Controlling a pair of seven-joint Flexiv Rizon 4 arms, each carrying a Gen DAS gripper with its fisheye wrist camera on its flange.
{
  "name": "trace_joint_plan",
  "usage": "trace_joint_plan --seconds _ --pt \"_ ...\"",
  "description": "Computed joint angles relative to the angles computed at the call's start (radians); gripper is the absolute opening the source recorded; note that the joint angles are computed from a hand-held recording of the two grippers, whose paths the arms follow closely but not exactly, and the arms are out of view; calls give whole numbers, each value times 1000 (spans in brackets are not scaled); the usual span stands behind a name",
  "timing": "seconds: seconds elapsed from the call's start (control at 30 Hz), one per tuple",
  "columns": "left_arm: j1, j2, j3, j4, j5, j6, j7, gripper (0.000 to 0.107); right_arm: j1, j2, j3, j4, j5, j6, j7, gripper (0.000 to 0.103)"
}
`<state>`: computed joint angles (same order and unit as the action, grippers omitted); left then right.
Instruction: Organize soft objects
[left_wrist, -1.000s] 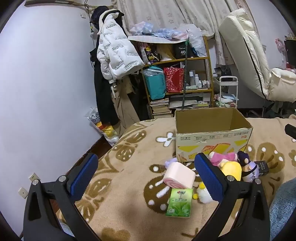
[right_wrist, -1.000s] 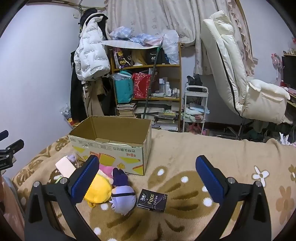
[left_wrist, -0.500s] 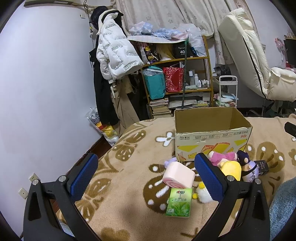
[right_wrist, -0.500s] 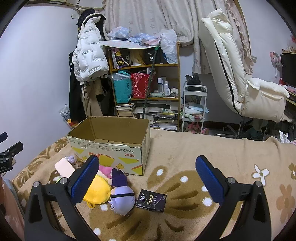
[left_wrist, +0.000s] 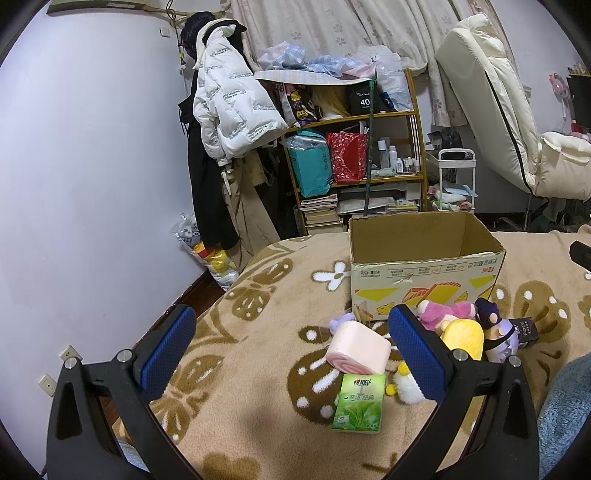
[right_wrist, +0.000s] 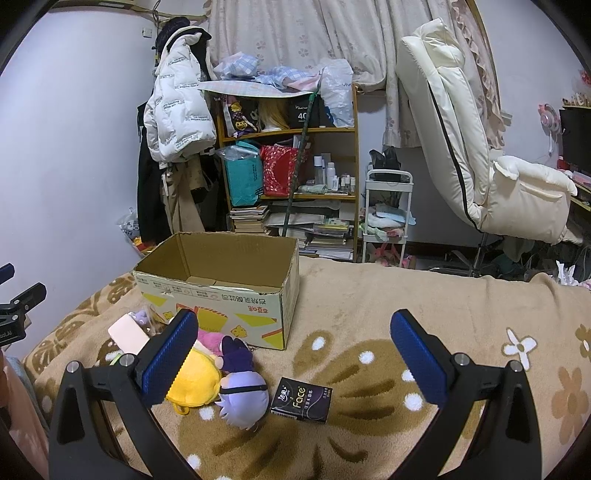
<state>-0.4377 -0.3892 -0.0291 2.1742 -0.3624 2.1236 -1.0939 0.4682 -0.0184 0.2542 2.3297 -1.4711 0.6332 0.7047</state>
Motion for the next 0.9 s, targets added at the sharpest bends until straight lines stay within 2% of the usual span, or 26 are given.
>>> trace_joint_plan --seconds 0.9 --pt "-5 -14 3 -6 -9 14 10 102 0 7 2 8 7 -13 -7 103"
